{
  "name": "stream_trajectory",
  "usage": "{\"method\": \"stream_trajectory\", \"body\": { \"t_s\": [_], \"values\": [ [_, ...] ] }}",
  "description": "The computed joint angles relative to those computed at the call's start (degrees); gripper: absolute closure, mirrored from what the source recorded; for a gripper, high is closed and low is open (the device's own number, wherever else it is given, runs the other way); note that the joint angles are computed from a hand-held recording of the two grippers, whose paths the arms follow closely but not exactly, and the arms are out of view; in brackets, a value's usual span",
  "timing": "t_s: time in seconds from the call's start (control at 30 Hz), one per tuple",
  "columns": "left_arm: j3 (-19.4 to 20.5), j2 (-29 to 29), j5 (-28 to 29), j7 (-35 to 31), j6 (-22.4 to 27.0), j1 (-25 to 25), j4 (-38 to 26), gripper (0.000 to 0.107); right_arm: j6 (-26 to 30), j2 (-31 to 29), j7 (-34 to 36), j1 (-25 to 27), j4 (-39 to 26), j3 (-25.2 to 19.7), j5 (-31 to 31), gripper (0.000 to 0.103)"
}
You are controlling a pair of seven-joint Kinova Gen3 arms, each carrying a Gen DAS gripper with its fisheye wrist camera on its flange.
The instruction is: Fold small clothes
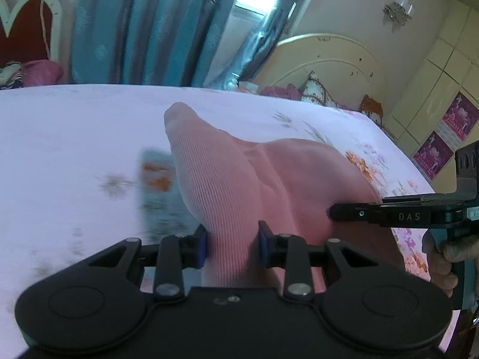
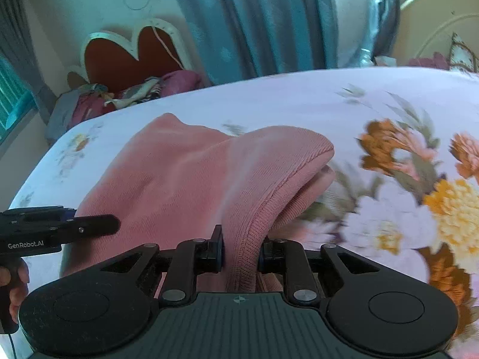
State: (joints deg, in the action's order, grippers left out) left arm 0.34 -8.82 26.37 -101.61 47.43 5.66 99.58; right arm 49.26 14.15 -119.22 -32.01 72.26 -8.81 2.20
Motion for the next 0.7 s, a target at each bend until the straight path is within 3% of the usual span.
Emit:
{"method": "stream_trajectory", "body": {
  "t_s": [0.2, 0.4, 0.63, 0.7],
  "values": [
    [-8.4, -3.3, 4.2, -11.2, 6.8, -3.7, 0.6, 0.076, 1.6, 5.7, -7.2, -8.6, -8.2, 0.6, 6.1, 0.083],
    [-14.6, -3.9, 7.6, -20.7, 13.4, -9.3, 1.1, 0.076, 3.5, 12.3, -10.8, -14.9, -16.4, 1.8, 8.1, 0.083],
    [-18.5, -1.3, 12.0, -28.7, 18.4, -16.4, 3.0, 0.076, 5.8, 18.6, -10.6, -17.9, -23.3, 2.7, 6.6, 0.083],
    [-19.4, 2.1, 12.0, -31.3, 19.8, -17.2, 3.7, 0.07, 7.1, 21.0, -11.6, -17.7, -23.7, 3.6, 5.7, 0.083]
  ]
}}
